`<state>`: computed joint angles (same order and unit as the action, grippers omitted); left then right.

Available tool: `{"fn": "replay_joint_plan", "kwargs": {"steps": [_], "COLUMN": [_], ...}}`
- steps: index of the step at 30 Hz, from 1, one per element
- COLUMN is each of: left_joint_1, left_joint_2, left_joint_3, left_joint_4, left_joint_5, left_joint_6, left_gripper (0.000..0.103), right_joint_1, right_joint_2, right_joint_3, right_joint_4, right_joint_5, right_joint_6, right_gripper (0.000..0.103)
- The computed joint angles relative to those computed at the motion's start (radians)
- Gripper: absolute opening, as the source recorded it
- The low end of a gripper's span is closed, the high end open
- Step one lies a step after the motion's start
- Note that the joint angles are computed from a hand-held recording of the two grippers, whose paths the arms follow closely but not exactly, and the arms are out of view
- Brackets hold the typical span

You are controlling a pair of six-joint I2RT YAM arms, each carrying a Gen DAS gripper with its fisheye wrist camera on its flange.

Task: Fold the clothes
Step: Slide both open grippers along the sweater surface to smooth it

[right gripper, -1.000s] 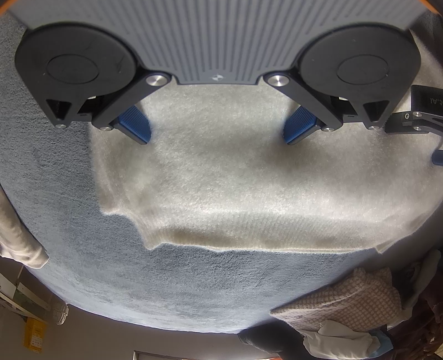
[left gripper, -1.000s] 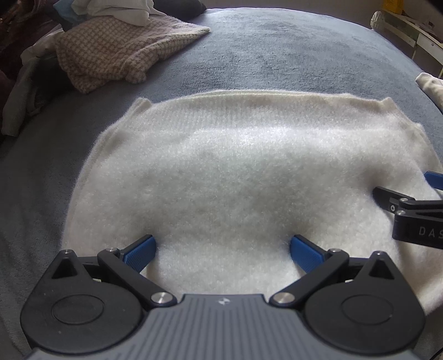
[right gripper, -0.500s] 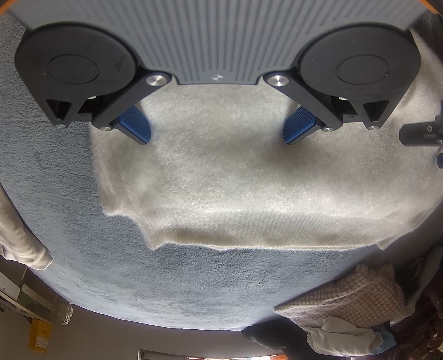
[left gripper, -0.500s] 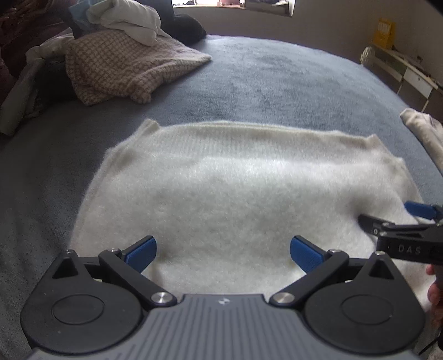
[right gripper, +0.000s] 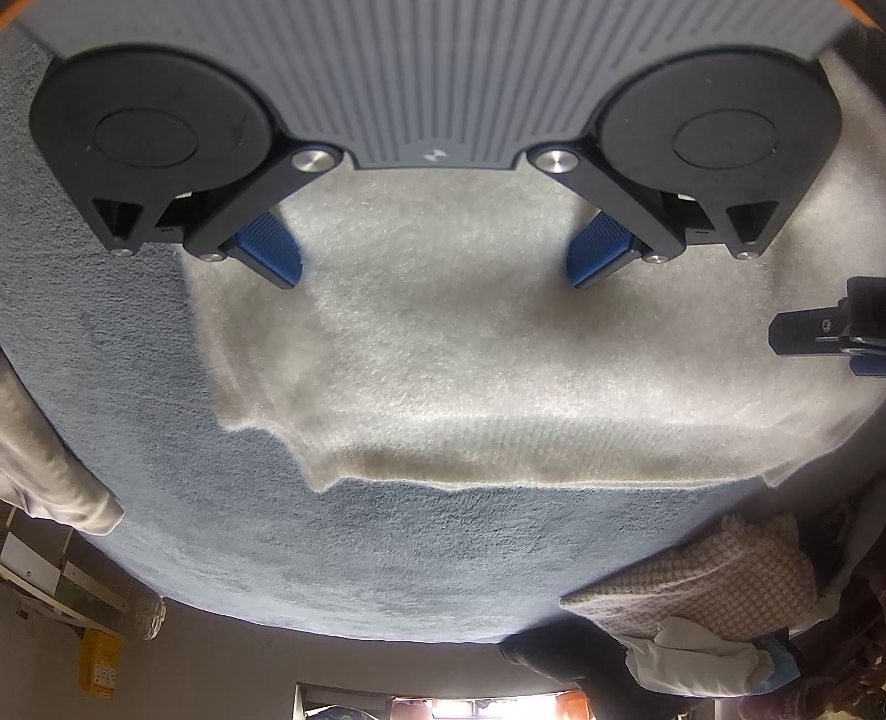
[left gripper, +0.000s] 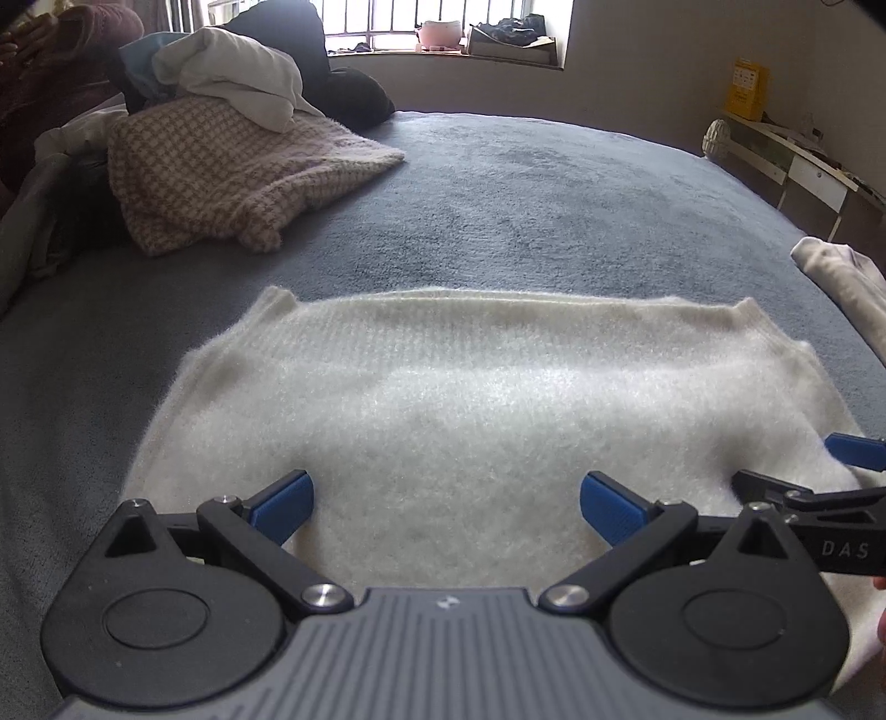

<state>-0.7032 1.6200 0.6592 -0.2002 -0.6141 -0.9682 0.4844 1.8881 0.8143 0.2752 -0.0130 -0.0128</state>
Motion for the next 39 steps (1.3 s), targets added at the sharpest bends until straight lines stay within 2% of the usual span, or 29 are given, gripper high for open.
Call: {"fn": "replay_joint_plan", "kwargs": {"steps": [4, 7, 9, 14, 21, 24, 26, 28, 33, 39], "left_joint_1": [0.005, 0.013, 0.02, 0.017, 0.012, 0.013, 0.011, 0.008, 0.009, 0.001], "left_joint_2": [-0.012, -0.03, -0.03, 0.013, 0.03, 0.035, 0.041, 0.043, 0.046, 0.055], "left_joint_3": [-0.008, -0.014, -0.009, 0.026, 0.027, 0.03, 0.035, 0.034, 0.037, 0.041], "left_joint_4": [0.006, 0.005, -0.001, -0.029, -0.027, -0.028, -0.031, -0.03, -0.032, -0.034], "left_joint_5": [-0.01, -0.009, 0.001, -0.019, -0.03, -0.031, -0.034, -0.038, -0.039, -0.051], "left_joint_6": [-0.02, -0.049, -0.045, -0.032, -0.028, -0.035, -0.042, -0.044, -0.042, -0.041], "left_gripper": [0.102, 0.101, 0.101, 0.101, 0.101, 0.101, 0.101, 0.101, 0.101, 0.102], "right_joint_1": [0.008, 0.021, 0.046, 0.098, 0.089, 0.063, 0.042, 0.043, 0.022, 0.063], "right_joint_2": [-0.042, -0.107, -0.124, -0.041, -0.225, -0.176, -0.15, -0.188, -0.315, -0.285], "right_joint_3": [0.025, -0.047, -0.079, -0.063, -0.136, -0.124, -0.133, -0.108, -0.185, -0.192], "right_joint_4": [-0.082, -0.016, 0.009, 0.025, -0.055, -0.128, -0.095, -0.164, -0.207, -0.23], "right_joint_5": [0.012, -0.019, -0.017, 0.043, 0.08, 0.051, 0.018, 0.013, -0.025, 0.029], "right_joint_6": [0.07, 0.113, 0.095, 0.036, 0.016, 0.035, 0.051, 0.081, 0.102, 0.075], "right_gripper": [0.102, 0.102, 0.102, 0.102, 0.102, 0.102, 0.102, 0.102, 0.102, 0.102]}}
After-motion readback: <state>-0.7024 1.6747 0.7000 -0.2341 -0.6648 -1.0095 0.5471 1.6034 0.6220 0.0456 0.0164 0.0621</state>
